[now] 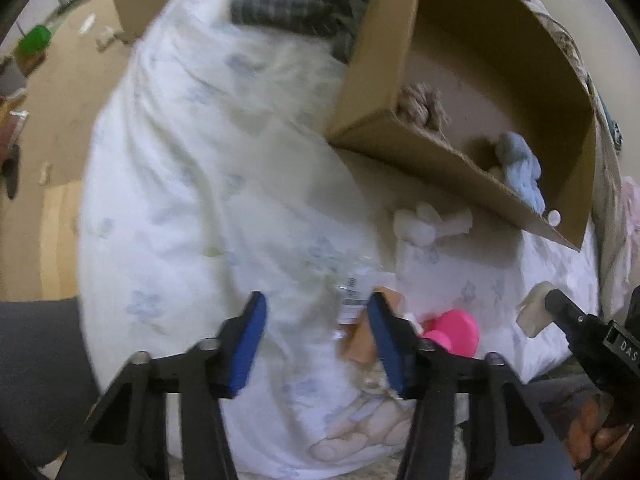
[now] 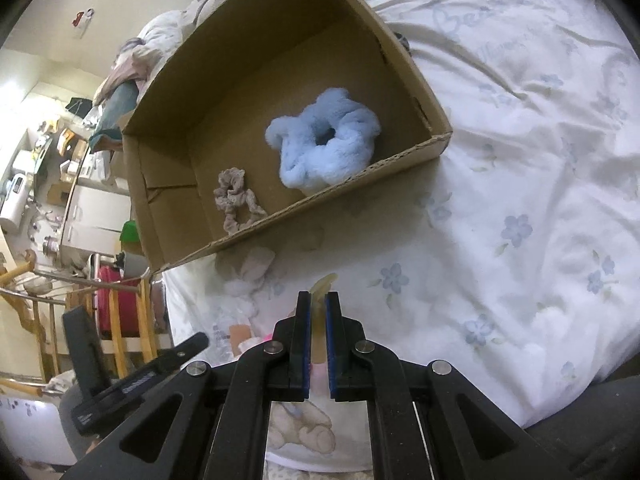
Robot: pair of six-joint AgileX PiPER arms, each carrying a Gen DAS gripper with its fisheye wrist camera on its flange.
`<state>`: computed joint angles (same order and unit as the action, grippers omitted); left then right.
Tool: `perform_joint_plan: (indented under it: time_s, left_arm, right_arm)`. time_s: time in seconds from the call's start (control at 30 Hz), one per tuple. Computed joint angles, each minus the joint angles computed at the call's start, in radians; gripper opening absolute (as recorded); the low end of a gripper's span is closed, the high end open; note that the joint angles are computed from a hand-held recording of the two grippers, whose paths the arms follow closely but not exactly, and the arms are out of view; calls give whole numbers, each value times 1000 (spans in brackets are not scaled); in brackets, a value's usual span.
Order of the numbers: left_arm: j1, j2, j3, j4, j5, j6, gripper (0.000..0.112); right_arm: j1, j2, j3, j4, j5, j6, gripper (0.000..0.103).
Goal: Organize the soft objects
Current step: 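Grasp the small plastic bag with the left tool, then lower the plastic bag into the box and open the left tool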
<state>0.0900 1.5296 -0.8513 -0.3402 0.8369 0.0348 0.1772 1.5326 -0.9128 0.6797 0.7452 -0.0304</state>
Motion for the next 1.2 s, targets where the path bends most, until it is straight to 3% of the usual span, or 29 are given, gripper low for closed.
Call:
perform_joint_plan:
  time_s: [0.2, 0.3, 0.57, 0.93, 1.07, 1.2]
  left_arm:
    - [0, 67, -5, -70, 11, 41, 4]
    - [26, 42, -6, -114, 48, 72, 2]
    - [12, -117, 5, 49, 68, -47, 2]
    - [9, -305, -65, 200, 184, -130, 2]
    - [8, -304, -174, 184, 243, -103, 2]
    - [-43, -262, -273, 208, 241, -120, 2]
  right_arm:
    - [-7, -9, 4, 27, 11, -29, 8]
    - [4, -4, -6, 28, 11, -34, 8]
    - [27, -10, -24, 23, 9, -24, 8]
    - [25, -81, -37, -10, 49, -2, 8]
    - [16, -112, -83, -24, 75, 14, 8]
    - [10, -106, -160, -37, 92, 16, 8]
